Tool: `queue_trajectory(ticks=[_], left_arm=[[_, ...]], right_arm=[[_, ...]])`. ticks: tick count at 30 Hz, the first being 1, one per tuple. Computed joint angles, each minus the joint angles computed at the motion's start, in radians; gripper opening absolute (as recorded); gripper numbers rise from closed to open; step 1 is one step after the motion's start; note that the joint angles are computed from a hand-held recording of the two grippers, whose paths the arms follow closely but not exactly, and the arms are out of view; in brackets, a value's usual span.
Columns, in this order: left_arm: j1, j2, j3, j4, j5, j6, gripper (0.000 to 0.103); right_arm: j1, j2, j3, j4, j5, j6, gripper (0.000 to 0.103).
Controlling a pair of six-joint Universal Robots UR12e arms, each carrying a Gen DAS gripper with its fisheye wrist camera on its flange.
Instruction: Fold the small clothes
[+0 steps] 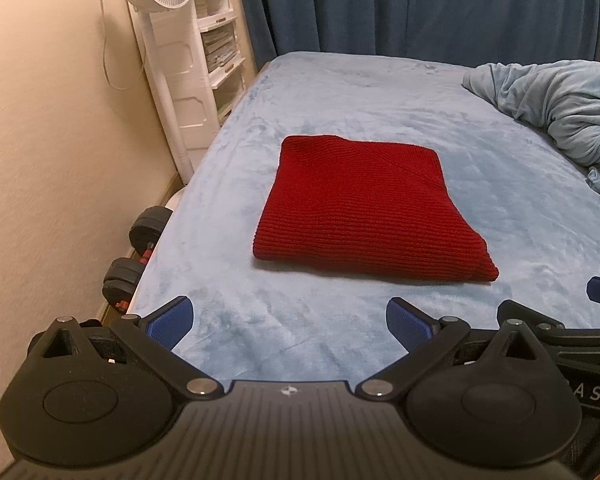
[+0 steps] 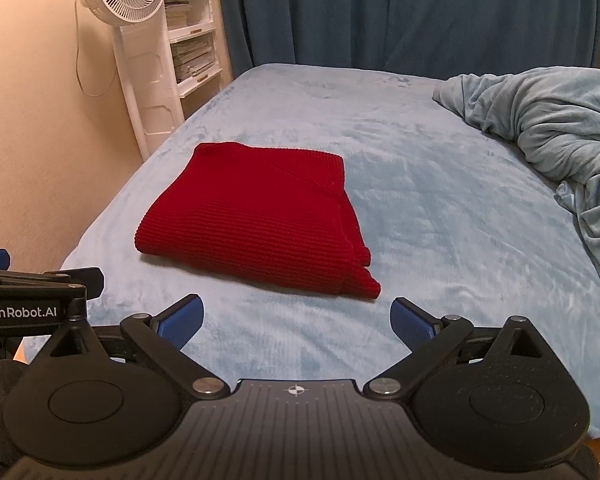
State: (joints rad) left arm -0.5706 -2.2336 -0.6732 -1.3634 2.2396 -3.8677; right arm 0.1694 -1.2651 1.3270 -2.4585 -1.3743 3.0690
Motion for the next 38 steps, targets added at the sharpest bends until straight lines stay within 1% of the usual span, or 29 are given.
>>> queue_trajectory(ticks=[31, 38], left_arm=[[0.0, 0.006, -0.009, -0.003, 0.0, -0.005, 0.103], [0.002, 0.007, -0.01, -0.013, -0.005, -0.013, 0.103]], right_arm=[[0.003, 0.0, -0.002, 0.002, -0.003, 0.0, 0.099], [0.002, -0.004, 0.001, 0.004, 0.008, -0.006, 0.099]])
